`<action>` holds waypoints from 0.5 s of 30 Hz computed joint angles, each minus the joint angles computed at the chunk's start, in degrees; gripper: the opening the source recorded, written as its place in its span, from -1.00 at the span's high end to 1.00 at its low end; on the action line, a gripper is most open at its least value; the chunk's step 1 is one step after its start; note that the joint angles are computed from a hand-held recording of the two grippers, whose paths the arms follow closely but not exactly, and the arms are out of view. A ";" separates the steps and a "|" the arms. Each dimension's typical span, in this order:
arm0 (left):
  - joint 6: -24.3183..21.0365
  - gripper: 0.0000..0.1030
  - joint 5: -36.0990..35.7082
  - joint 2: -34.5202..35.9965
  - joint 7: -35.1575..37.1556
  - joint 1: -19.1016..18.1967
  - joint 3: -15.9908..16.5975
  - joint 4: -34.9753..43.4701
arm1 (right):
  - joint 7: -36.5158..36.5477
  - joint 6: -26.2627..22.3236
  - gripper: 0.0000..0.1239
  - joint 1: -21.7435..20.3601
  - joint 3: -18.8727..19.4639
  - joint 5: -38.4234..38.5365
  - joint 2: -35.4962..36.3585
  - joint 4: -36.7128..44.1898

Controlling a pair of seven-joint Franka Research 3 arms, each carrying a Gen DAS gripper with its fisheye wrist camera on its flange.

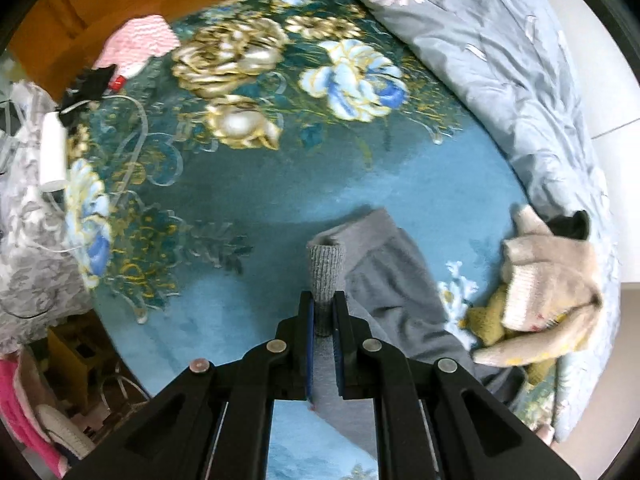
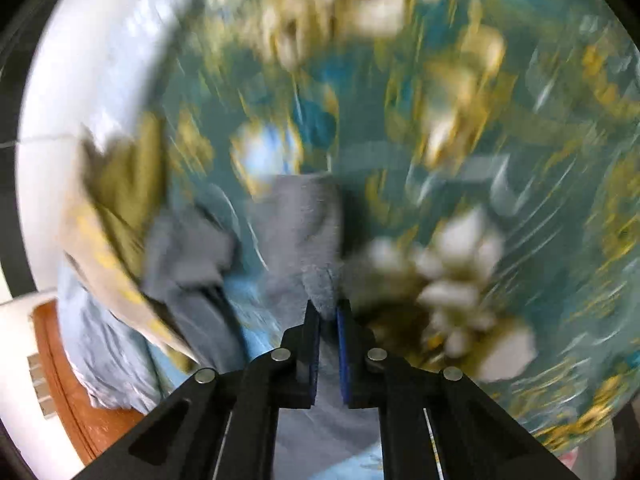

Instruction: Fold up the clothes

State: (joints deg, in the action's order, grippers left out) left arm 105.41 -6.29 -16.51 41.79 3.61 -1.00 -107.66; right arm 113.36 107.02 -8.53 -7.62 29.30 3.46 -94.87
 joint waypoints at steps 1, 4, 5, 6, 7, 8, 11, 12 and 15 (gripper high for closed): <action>1.47 0.85 -1.16 -0.61 0.89 -0.30 0.20 -0.93 | -1.03 0.86 0.87 -0.63 -0.62 -0.29 -0.97 0.69; 4.98 0.85 -4.07 -2.72 4.20 -1.42 0.65 -4.09 | -6.15 4.94 0.88 -2.73 -2.59 0.78 -5.81 0.25; 4.84 0.85 -4.34 -3.23 5.30 -1.80 0.61 -4.96 | -7.76 5.66 0.88 -3.33 -3.20 0.95 -7.74 -0.74; 4.29 0.85 -4.20 -3.42 5.81 -2.01 0.48 -5.47 | -8.45 5.05 0.87 -3.65 -3.52 0.21 -9.04 -1.87; 2.84 0.85 -3.98 -3.57 5.58 -2.05 0.35 -6.16 | -8.96 4.22 0.87 -3.93 -3.78 -0.71 -10.18 -2.98; 1.07 0.85 -3.84 -3.72 5.13 -2.06 0.25 -7.00 | -7.97 2.17 0.81 -4.11 -3.79 -2.39 -10.28 -4.66; -3.78 0.85 -3.32 -4.08 3.72 -1.98 -0.01 -8.91 | -0.65 -7.38 0.80 -5.40 -4.52 -5.05 -8.26 -8.34; -4.67 0.85 -3.20 -4.38 3.36 -1.91 -0.02 -9.38 | 0.84 -7.82 0.80 -5.65 -4.33 -6.63 -8.87 -10.19; -5.67 0.85 -2.54 -5.91 2.97 -1.81 -0.04 -10.57 | 3.88 -7.19 0.81 -6.14 -3.85 -10.52 -11.25 -14.70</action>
State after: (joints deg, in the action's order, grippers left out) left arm 99.74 -8.83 -22.42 44.75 1.81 -1.04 -118.24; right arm 117.23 99.83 -14.67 -11.46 18.78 -7.79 -109.57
